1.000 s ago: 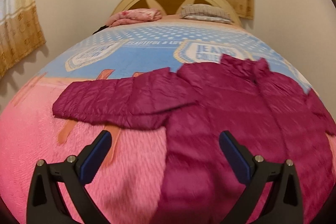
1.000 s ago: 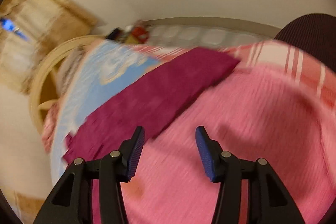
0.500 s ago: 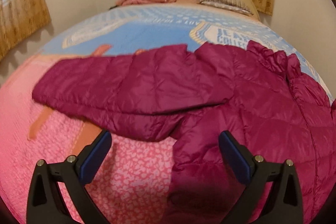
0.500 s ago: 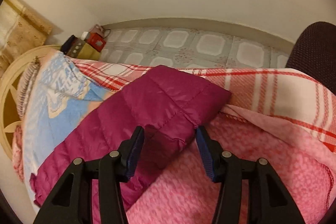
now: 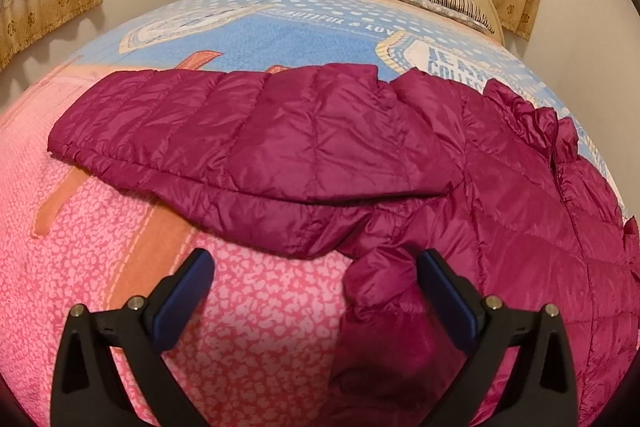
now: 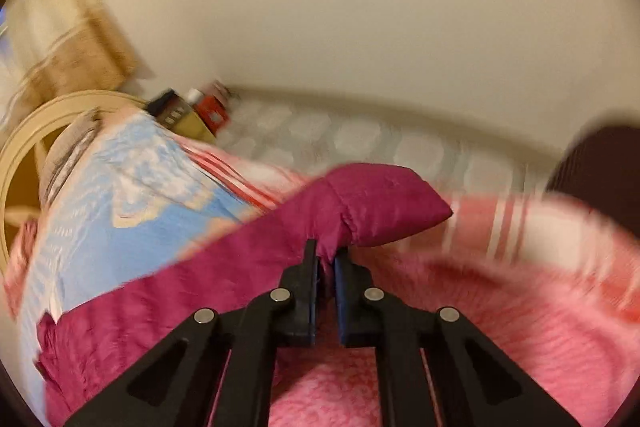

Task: Fold large clothes
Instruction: 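Grasp the sleeve nearest the right tool with the right tool, then fold the held sleeve across the jacket body and open the right tool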

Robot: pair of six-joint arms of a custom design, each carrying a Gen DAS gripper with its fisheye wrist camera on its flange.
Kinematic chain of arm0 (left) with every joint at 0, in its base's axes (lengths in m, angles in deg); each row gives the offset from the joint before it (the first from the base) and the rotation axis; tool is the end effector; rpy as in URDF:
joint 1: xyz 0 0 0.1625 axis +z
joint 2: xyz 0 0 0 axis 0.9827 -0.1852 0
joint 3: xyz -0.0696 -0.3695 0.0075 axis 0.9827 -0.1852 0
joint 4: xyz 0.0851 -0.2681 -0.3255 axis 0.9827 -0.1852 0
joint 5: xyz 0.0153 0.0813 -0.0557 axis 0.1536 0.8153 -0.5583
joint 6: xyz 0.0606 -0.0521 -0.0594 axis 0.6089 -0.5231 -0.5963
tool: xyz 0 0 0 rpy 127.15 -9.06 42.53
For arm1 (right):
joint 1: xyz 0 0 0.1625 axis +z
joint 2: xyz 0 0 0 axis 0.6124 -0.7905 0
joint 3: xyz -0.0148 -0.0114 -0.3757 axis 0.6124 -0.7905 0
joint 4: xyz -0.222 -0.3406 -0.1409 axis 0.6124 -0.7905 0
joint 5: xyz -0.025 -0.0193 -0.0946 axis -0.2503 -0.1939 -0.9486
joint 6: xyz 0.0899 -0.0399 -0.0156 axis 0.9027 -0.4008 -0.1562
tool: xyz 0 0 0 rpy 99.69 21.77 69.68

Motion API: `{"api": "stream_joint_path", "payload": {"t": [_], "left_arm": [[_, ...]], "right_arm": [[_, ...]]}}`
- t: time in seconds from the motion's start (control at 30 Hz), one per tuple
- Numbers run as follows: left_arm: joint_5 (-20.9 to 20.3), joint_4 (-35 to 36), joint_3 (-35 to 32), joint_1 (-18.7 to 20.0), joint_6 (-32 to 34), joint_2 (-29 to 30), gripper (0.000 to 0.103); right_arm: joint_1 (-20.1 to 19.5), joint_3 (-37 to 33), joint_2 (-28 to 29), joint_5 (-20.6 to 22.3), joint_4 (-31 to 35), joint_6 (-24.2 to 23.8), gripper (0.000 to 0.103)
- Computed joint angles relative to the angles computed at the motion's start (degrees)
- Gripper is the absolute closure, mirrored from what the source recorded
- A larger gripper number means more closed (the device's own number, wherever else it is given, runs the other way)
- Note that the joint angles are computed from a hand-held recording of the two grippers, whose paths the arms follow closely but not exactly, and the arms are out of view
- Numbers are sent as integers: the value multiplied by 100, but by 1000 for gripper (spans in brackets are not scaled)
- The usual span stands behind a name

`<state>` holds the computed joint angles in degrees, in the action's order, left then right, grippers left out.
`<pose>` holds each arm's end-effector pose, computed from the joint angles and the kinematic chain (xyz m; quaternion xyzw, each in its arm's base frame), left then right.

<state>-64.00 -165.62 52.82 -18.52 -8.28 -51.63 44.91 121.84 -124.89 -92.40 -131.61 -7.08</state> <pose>-0.0803 -0.6112 0.1336 -0.1884 0.7820 -0.4457 0.3929 -0.0234 -0.8126 0.3233 -0.1038 -0.8252 0.4540 0.3196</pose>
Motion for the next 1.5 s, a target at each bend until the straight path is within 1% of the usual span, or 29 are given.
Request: {"api": "stream_joint_path", "payload": {"t": [0.03,0.07,0.13,0.2,0.23,0.27,0.33,0.47,0.57,0.63,0.67,0.7,0.83,0.9,0.97,1.0,1.07,1.1,1.13,1.17,1.2,1.23,1.27,1.3,1.37,1.4,1.43,1.47,1.5], "left_arm": [[-11,-75,-5,7,56,7,0],[-20,-113,-3,9,78,8,0],[-22,-144,-9,11,104,17,0],[-26,-217,6,8,135,19,0],[-29,-292,0,14,182,35,0],[-33,-367,22,10,207,31,0],[-37,-492,84,-3,221,8,0],[-58,-886,171,-13,337,1,0],[-73,-1231,228,-26,485,11,0],[-76,-1497,283,-40,582,15,0],[-61,-1645,325,-50,611,11,0],[-33,-1785,355,-61,633,16,0],[9,-2249,421,-79,776,44,0],[-56,-2307,408,-58,840,48,0],[-97,-2281,378,-44,881,61,0],[-109,-2263,354,-39,908,72,0],[-122,-2277,321,-36,970,96,0],[-119,-2310,314,-37,998,105,0],[-130,-2347,313,-30,1027,106,0],[-149,-2373,317,-25,1033,104,0],[-171,-2381,318,-15,1026,97,0],[-186,-2395,340,-14,1014,87,0],[-202,-2387,345,-7,1004,80,0],[-200,-2379,347,-8,1001,81,0],[-180,-2398,381,-30,999,79,0],[-172,-2357,363,-28,993,84,0],[-166,-2318,362,-28,975,82,0],[-158,-2294,353,-28,973,85,0],[-149,-2301,348,-30,986,91,0]], "right_arm": [[76,67,-31,31,-175,-249,97],[242,227,-117,142,-480,-738,97],[512,518,-262,344,-834,-1340,97],[761,788,-381,520,-996,-1761,97],[954,988,-457,664,-1040,-2017,97],[1051,1150,-526,752,-1066,-2132,97],[1362,1532,-622,1115,-950,-2434,97],[1759,2011,-567,1592,-407,-2425,97],[1963,2096,-177,1768,-165,-2534,97],[2029,2025,145,1865,143,-2434,97],[2047,1973,300,1888,292,-2338,97],[2072,2085,321,1885,293,-2299,97],[2019,1902,782,1998,713,-2290,97],[1938,1812,900,2087,839,-2379,97],[1931,1792,973,2074,991,-2396,97],[1939,1661,1073,2048,1159,-2353,96],[1951,1312,1270,1777,1799,-2119,94],[1904,1234,1283,1824,2093,-2010,88],[1855,1258,1234,1999,2271,-1927,85],[1819,1243,1201,2129,2419,-1869,74],[1786,1222,1154,2280,2613,-1780,57],[1750,1242,1085,2470,2749,-1695,36],[1736,1296,1018,2606,2759,-1656,30],[1721,1402,917,2741,2687,-1672,28],[1713,1682,705,3041,2325,-1718,28],[1710,1867,609,3170,1913,-1686,33],[1737,1882,611,3060,1622,-1614,62],[1765,1752,709,2941,1572,-1555,79],[1771,1562,829,2875,1762,-1463,92]]}}
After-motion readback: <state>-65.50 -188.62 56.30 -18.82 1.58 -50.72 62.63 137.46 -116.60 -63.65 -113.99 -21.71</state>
